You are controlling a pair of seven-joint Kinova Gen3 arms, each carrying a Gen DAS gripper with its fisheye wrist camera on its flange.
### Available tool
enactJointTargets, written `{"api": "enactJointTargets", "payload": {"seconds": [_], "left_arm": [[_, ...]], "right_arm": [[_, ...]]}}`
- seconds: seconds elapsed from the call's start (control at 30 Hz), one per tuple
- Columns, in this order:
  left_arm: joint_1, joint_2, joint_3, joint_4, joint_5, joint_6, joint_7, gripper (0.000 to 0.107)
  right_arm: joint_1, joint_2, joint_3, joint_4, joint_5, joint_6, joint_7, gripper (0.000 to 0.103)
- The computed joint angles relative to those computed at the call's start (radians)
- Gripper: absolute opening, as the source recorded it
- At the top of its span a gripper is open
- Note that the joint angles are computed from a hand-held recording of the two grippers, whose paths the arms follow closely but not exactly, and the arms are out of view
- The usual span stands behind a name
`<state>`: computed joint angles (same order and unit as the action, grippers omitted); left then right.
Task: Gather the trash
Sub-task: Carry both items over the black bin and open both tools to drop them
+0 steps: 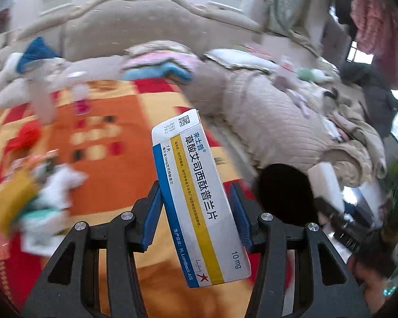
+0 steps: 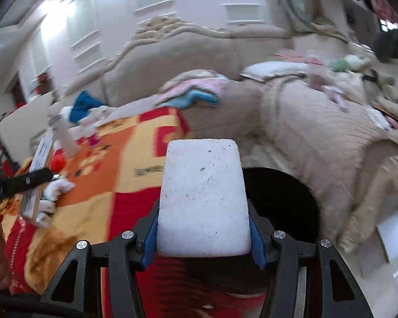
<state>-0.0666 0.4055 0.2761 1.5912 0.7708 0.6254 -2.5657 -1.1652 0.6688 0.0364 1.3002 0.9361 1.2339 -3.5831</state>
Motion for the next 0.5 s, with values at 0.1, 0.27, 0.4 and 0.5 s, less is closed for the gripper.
{"api": "enactJointTargets", "payload": {"seconds": [0.1, 0.27, 0.4, 0.5], "left_arm": [[0.077, 0.044, 0.018, -0.053, -0.031, 0.018, 0.050, 0.048], [0.199, 0.146, 0.046, -0.112, -0.113, -0.021, 0.084, 0.048], [0.231, 0.201, 0.066, -0.176, -0.194, 0.038, 0.105, 0.050], [0.278, 0.214, 0.040, -0.209, -0.264, 0.061, 0.139, 0.053]], "right_arm": [[-0.007, -0.030, 0.001, 0.058, -0.011, 0.023, -0.071, 0.055], [0.060, -0.040, -0.033, 0.077, -0.048, 0.036, -0.026, 0.055], [0.130, -0.057, -0.044, 0.130, -0.100, -0.054, -0.021, 0.055], [0.177, -0.063, -0.055, 0.157, -0.147, -0.119, 0.020, 0.061]]}}
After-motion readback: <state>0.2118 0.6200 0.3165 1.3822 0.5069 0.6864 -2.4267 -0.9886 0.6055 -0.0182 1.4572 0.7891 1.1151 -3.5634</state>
